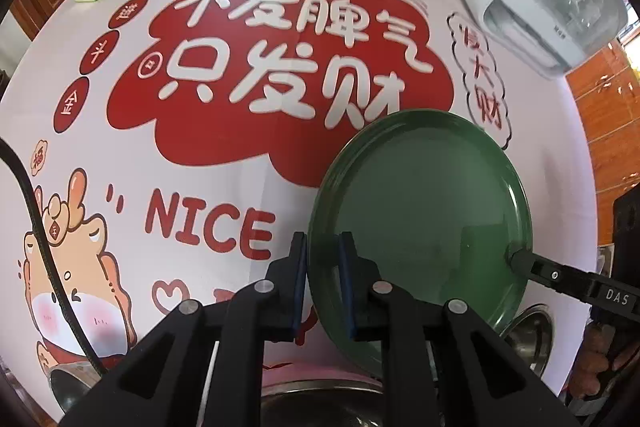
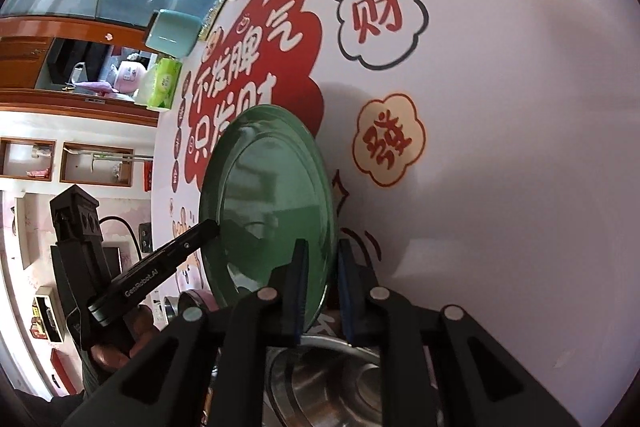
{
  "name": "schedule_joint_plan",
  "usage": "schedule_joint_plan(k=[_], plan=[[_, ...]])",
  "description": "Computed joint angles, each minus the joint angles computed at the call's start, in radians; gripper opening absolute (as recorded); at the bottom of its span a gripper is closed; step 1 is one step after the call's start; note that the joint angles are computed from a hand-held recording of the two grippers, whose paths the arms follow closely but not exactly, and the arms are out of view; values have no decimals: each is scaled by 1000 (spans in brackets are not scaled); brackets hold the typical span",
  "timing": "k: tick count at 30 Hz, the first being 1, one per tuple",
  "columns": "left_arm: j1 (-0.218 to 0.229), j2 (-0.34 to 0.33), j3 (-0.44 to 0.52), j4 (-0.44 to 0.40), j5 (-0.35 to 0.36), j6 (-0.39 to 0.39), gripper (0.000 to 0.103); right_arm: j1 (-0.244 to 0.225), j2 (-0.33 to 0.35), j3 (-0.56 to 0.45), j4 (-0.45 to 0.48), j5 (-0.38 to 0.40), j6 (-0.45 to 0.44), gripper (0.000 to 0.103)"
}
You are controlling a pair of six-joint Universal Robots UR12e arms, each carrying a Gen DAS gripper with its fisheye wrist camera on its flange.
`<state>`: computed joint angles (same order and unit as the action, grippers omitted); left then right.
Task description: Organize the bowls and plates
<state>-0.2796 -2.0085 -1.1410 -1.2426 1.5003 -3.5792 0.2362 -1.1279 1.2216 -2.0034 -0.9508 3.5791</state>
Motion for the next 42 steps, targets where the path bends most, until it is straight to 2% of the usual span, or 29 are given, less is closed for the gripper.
schedule_joint_plan(k=[6,10,14,22,34,42], plan=[[-3,26,-30,78,13,2,13,8,4,-23,20,-21,-22,14],[-5,47,-53,134,34,-9,13,12,5,-29,2,-19,-36,14],[-6,59,-60,151,55,-19,13,17,6,-39,22,-8,-56,14],[-11,103,-100,194,75,-42,13,23,-16,-32,-8,-2,-64,14],[-29,199,-188,219,106,-80,13,35,-75,5,-54,1,-84,14],[-42,272,-255,275,134,-107,13,54,-122,36,-68,-13,-118,14]])
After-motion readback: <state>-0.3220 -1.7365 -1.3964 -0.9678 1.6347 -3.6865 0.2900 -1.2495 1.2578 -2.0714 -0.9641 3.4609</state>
